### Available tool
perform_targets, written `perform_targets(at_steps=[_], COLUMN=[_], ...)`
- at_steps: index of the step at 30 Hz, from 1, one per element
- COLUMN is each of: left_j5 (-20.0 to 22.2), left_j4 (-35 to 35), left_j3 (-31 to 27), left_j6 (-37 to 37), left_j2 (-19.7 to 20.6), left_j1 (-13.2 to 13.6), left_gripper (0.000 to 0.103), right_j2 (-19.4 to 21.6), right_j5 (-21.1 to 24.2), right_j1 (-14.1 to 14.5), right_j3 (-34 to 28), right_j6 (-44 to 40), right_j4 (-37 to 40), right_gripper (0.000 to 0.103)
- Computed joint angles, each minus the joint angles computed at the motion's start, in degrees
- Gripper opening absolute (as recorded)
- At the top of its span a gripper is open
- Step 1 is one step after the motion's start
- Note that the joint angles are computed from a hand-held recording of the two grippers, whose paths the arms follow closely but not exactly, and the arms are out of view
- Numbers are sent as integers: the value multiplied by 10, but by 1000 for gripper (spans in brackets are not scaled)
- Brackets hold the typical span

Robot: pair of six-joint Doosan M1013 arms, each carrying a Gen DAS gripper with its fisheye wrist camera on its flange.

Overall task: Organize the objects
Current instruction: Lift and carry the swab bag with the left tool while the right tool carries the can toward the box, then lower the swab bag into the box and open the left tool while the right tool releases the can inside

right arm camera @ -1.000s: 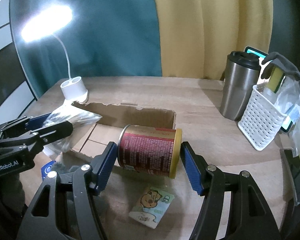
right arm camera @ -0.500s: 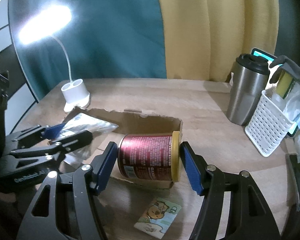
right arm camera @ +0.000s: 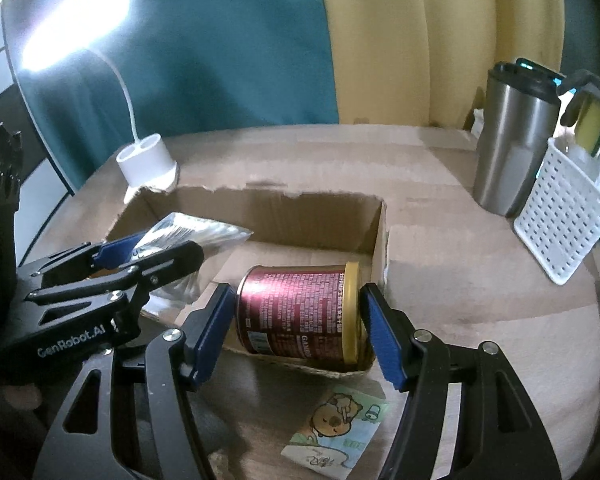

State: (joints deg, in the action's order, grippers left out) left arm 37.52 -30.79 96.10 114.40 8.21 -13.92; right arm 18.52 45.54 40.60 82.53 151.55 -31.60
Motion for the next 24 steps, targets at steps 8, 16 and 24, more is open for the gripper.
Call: perform_targets(at_steps=[8, 16, 24], left_j5=[6, 13, 20], left_j4=[19, 40, 50], left_j3=[-5, -11, -17], left_j6=[-23, -46, -51], left_j2=[8, 15, 20], left_j1=[-6, -16, -28], left_gripper=[53, 54, 54], right_j2=[0, -9, -21], right_j5=[4, -1, -2], right_j1=[-3, -1, -1], right_j3=[3, 9, 23], right_j6=[-16, -14, 13], right_j4=[15, 11, -17], right_gripper=[68, 70, 77])
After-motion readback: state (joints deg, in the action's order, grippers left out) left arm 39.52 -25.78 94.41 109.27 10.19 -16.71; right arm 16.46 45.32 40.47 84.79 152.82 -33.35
